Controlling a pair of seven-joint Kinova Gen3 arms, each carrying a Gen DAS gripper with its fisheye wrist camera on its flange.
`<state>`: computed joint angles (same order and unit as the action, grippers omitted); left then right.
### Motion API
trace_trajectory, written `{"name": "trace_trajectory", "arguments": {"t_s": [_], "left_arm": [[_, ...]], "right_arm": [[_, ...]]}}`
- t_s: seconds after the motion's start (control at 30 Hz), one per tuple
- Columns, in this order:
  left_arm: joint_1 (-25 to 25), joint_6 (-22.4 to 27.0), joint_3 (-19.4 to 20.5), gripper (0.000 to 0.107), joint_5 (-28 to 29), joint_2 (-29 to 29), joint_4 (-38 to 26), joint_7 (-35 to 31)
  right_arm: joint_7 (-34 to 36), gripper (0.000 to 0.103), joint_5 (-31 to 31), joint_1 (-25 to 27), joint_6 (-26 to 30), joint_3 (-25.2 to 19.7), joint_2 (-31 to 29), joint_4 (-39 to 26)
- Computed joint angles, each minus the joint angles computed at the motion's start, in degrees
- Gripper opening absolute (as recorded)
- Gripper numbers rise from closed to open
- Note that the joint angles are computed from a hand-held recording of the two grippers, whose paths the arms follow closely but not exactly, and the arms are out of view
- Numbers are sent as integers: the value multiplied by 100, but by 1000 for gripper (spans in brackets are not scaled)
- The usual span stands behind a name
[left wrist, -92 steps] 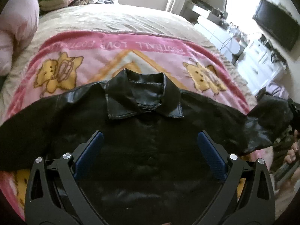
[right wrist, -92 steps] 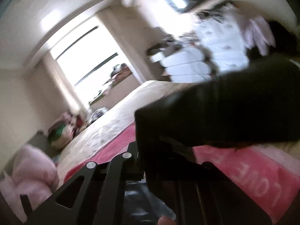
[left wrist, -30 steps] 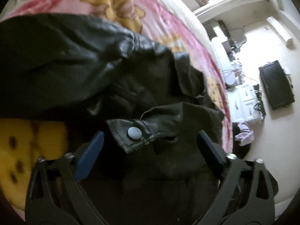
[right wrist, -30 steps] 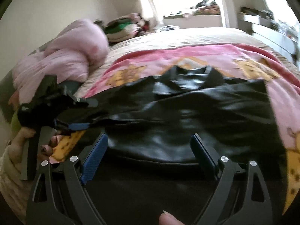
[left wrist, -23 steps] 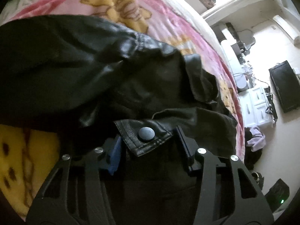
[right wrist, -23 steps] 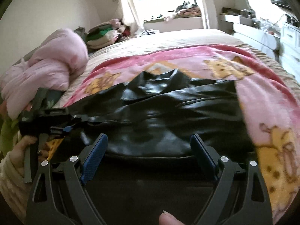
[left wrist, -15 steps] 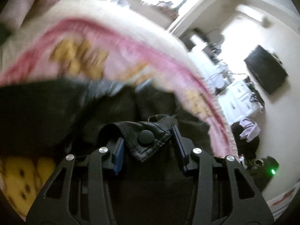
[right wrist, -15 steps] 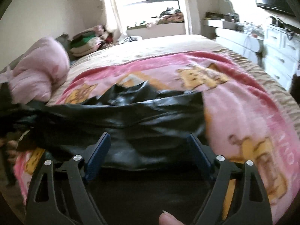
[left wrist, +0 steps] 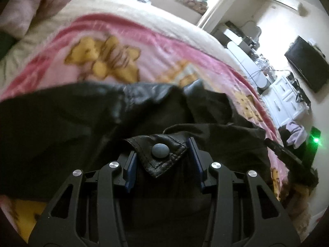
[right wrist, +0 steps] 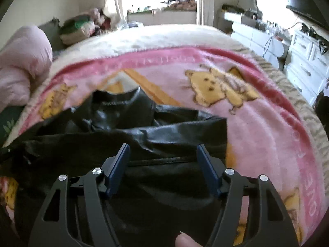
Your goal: Fold large clothes
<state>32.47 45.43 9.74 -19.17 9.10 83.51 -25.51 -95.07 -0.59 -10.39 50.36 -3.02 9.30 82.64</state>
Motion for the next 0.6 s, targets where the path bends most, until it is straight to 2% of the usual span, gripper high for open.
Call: {"name": "trace_trajectory", "arguments": {"t_s": [0.17,0.4,0.5,0.6], "left_arm": [[-182,-242,-33,36,303,24,277,-110],[-211,-533,-98,37,388,98,518,-108],[-184,-430,-88,39,348,87,455,-195],[-78,-95,-66,51,182,-21,291,-147]], "right_arm": [[-163,63,78,48,248,87,428,-155],[-199,66,109,25,-26,80,538,69],[-171,67,302,-80,-20,58,369,99],[206,68,-93,95,-158,-50,11,318]]}}
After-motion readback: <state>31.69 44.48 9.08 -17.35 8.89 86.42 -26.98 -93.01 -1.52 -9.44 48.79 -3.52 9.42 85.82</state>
